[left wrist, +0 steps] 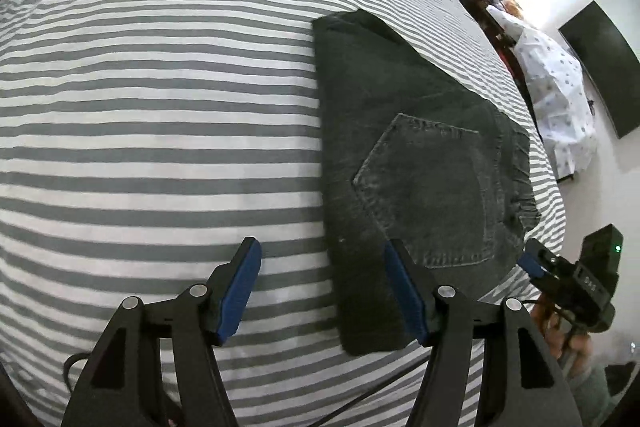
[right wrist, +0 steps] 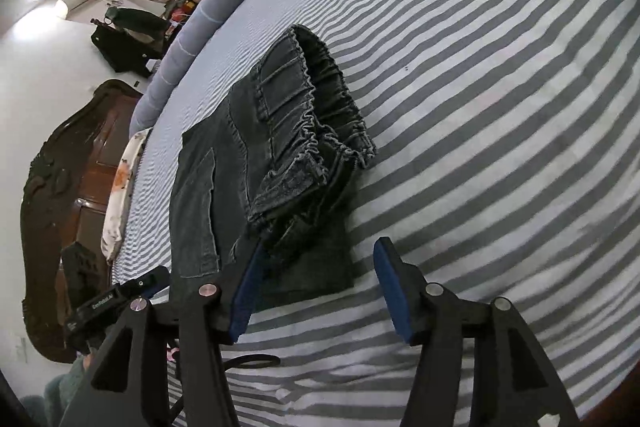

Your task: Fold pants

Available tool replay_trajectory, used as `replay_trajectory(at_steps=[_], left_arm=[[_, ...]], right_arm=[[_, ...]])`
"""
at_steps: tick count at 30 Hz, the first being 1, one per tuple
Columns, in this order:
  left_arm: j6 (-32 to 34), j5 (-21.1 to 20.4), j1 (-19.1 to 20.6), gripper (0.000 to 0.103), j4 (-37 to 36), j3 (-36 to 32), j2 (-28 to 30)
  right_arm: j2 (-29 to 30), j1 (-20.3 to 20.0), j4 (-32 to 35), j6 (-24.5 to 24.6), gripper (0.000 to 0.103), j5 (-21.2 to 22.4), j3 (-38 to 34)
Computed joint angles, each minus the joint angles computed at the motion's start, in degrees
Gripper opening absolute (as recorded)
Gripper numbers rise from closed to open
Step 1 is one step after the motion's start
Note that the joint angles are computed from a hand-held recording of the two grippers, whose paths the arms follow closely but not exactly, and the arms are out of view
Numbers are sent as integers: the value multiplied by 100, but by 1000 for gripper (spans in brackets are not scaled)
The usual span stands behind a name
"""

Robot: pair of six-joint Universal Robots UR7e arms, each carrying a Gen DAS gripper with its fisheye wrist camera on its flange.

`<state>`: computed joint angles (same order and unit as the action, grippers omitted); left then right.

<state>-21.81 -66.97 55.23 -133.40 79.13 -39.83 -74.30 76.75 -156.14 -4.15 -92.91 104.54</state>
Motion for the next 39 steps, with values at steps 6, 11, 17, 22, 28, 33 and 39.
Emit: replay_trajectory(at_steps=[6, 11, 17, 22, 28, 33, 39], left_arm=[[210, -34, 33, 69, 6, -254, 219], [309, -116, 68, 73, -55, -396, 322], [373, -150, 89, 84, -129, -593, 470], [384, -93, 88, 86, -162, -779, 610], [288, -735, 213, 76, -98, -899, 602], [107, -848, 254, 58, -85, -801, 509], [247, -846, 300, 56, -44, -952, 594]], right_arm=[[207, -19, 165, -125, 59, 227, -229], [342, -61, 325, -319, 58, 537, -402], [603, -70, 392, -283, 58, 758, -702], [846, -68, 410, -277, 58, 882, -988], [1080, -35, 445, -341, 58, 920, -1262], [1087, -44, 430, -367, 58, 953, -1263], [1076, -60, 465, -416, 58, 933, -1287]])
